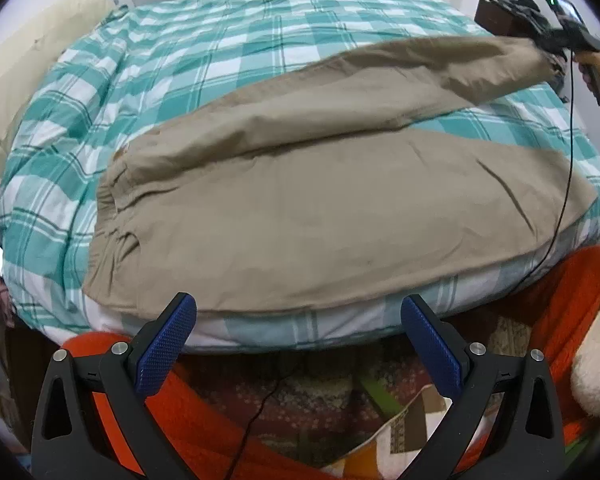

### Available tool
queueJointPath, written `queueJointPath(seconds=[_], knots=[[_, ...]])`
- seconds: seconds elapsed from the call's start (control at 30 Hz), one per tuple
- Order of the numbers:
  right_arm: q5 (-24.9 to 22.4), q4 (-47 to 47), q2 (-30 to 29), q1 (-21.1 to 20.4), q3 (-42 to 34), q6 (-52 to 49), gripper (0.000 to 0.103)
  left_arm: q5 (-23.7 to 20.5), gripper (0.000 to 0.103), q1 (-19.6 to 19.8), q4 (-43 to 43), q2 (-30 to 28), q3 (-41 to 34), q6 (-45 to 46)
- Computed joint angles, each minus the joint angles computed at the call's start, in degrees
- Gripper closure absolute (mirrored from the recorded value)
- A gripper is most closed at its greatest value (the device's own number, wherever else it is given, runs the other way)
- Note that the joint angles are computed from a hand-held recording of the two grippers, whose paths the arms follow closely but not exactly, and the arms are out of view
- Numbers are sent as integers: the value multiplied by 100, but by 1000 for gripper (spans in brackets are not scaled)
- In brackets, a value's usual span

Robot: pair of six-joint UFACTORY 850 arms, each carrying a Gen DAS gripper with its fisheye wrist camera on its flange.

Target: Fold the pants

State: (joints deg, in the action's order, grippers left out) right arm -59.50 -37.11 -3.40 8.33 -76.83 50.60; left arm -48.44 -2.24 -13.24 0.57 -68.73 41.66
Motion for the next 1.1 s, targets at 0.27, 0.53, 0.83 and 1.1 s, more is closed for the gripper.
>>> queueJointPath(seconds=[0.27,0.53,0.83,1.1], knots=[[-68,-81,926,-153,1653,1237,80,-296,1,-56,301,-522,-144,-469],[150,-186,733,1967,1470,2321,19,-238,1,-368,36,-409,-51,-273],[-1042,-710,-177,2881,170,2691,19,-152,1,-206,-91,-171,149,-16],[-1692,-843,-225,3128,-178,2711,19,-142,1,-105,-254,-129,188,66]])
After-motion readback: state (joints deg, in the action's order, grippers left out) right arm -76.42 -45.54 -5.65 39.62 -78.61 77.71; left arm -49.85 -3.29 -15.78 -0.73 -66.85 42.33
